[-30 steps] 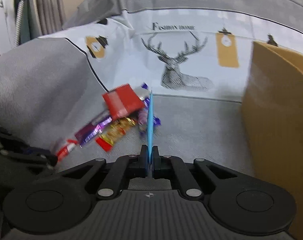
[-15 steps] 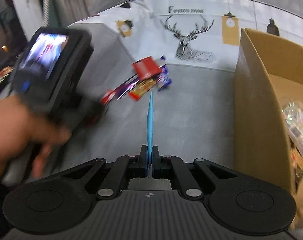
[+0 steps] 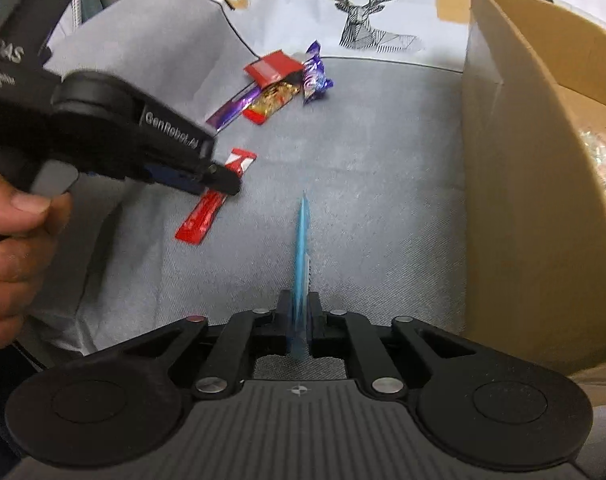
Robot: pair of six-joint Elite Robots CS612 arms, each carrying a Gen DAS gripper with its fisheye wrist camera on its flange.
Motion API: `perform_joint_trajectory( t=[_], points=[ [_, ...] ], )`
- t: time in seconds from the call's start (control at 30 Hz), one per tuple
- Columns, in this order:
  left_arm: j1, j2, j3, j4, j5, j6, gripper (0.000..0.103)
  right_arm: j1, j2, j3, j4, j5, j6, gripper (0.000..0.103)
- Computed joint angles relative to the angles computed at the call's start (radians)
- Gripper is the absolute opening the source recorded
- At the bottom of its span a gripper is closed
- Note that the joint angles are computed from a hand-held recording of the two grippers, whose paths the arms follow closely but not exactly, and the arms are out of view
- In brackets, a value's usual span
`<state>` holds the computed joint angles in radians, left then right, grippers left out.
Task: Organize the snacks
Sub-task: 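Grasp red stick packet with left tool while right tool grasps blue stick packet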
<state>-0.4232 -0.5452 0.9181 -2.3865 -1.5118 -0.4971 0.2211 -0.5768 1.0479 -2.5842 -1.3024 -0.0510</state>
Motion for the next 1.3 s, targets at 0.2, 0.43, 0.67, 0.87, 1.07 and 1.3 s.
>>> perform_joint_trajectory(
  t=[0.2,0.43,0.67,0.87,1.07,1.3],
  points=[
    [-0.006,0.020,-0.039,0.082,0.044,0.051,0.036,-0.002,0.022,-0.025,0.011,0.005,-0.005,0.014],
    [-0.012,0.033,-0.058,0.101,0.071,0.084,0.036,0.003,0.040,-0.041,-0.029,0.009,-0.079,0.016],
    [-0.015,0.034,-0.058,0.103,0.080,0.092,0.036,0.004,0.039,-0.038,-0.035,0.005,-0.105,0.017],
    [-0.015,0.033,-0.057,0.103,0.080,0.093,0.036,-0.002,0.042,-0.042,-0.022,0.069,-0.096,0.035],
    [-0.015,0.032,-0.055,0.102,0.078,0.092,0.036,0.005,0.042,-0.033,-0.053,0.034,-0.134,0.021],
    [-0.015,0.030,-0.055,0.104,0.088,0.084,0.020,0.001,0.038,-0.017,-0.102,0.026,-0.114,0.017]
  ],
)
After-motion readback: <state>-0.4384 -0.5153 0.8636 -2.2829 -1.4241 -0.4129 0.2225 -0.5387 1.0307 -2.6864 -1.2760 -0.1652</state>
